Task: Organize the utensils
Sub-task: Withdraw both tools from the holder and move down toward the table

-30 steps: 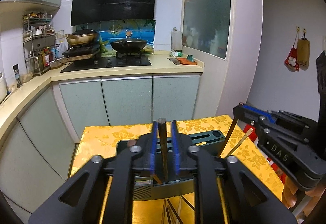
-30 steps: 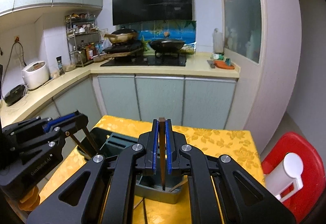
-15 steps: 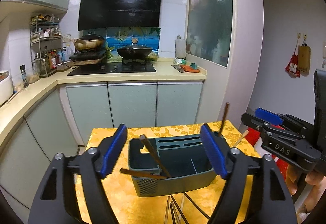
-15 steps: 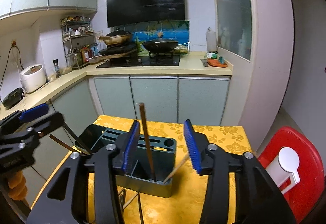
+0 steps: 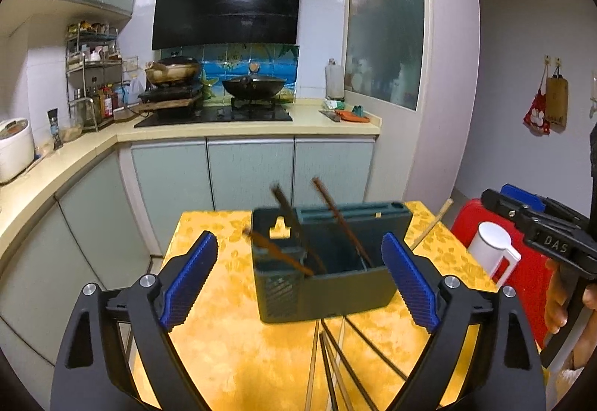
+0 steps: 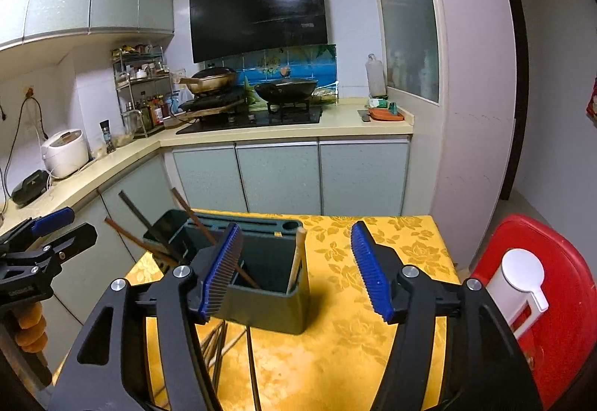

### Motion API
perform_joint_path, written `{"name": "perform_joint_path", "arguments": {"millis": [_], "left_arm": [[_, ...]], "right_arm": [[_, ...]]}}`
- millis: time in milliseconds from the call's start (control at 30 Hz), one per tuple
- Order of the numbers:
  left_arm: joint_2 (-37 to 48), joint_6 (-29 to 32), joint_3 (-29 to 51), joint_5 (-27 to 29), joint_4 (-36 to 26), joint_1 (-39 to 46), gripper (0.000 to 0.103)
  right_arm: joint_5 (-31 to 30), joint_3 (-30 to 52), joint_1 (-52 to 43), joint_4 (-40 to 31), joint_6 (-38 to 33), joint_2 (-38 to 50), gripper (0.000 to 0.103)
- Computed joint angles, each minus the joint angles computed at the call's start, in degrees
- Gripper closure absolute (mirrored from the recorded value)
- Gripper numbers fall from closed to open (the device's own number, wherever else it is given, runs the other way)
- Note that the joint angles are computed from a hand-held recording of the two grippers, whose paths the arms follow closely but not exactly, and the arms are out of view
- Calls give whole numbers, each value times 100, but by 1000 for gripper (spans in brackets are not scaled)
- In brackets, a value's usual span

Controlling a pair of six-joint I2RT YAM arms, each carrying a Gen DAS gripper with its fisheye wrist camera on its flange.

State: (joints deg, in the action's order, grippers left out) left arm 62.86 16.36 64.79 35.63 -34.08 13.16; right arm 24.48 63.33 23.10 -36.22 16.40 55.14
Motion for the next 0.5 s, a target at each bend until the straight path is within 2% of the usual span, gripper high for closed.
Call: {"name": "perform_joint_path", "arguments": {"millis": [133,500], "left_arm": [[-208,239,-385,111,-91,245,16],[-1168,1286,-1898,355,-92,1069,16]], "right_arm": [[155,-364,231,-84,104,-386,43],[1500,-1472,1809,-779,1068,-1292,43]]}}
